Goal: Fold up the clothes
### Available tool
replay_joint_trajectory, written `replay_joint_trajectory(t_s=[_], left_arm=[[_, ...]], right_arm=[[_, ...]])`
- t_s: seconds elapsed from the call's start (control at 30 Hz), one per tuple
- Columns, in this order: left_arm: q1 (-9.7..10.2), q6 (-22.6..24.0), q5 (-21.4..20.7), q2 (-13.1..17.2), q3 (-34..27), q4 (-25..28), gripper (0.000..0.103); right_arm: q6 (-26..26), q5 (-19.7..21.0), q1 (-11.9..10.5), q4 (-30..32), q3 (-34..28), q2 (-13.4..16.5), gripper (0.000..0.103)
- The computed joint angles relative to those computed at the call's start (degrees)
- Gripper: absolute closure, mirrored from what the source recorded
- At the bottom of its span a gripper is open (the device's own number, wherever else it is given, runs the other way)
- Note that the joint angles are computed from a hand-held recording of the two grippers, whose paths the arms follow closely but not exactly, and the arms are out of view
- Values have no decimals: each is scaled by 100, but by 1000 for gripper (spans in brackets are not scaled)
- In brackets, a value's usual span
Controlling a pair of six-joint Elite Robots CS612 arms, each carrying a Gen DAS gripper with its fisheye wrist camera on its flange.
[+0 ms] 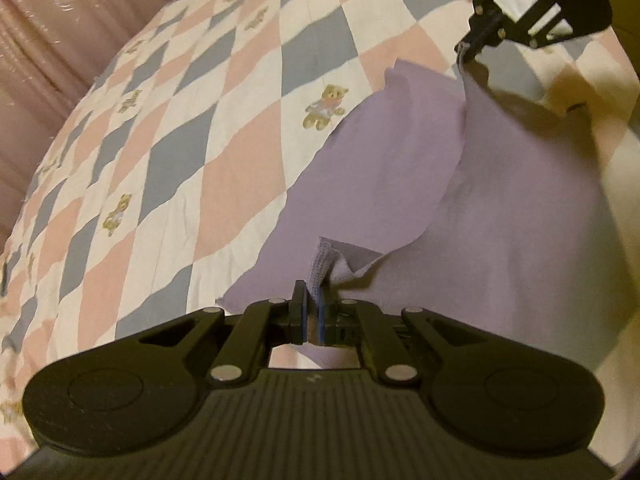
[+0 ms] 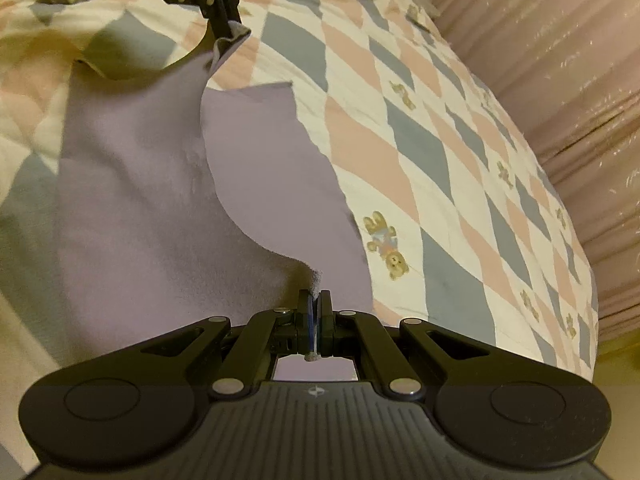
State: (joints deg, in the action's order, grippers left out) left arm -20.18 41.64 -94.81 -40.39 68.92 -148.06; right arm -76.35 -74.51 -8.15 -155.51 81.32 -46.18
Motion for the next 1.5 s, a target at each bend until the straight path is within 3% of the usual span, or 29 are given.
replay_joint_trajectory(t_s=[0.3,0.77,0.93,1.0,1.07,1.3,1.4,1.5], left_arm=[[149,455,-375,690,-1025,591,100],[111,261,-136,1343,-2040,1189,100],[73,113,143,1415,-2052,1067,90],[69,-149,282,1433,-2031,921,73],[88,-482,329,1436,-2041,885,72],[109,-1316,684,1112,-1515,367,73],[139,-1675,369,954,-1268,234,73],[122,-1727,26,880,-1080,155,73]], right_arm=[[410,-621,163,327,-722,482,103],[312,-415,157,1080,-1902,1235,103],[306,-307,123,1277,-2056,1345,103],[334,-283,116,1294,-2072,1375,103],[334,-305,118,1204,-2051,1401,90],[1138,-363,73,476,-1789,1323,85],[1580,-351,22,532,-1642,1202,82],[1980,-86,-40,797,-1510,1084,82]])
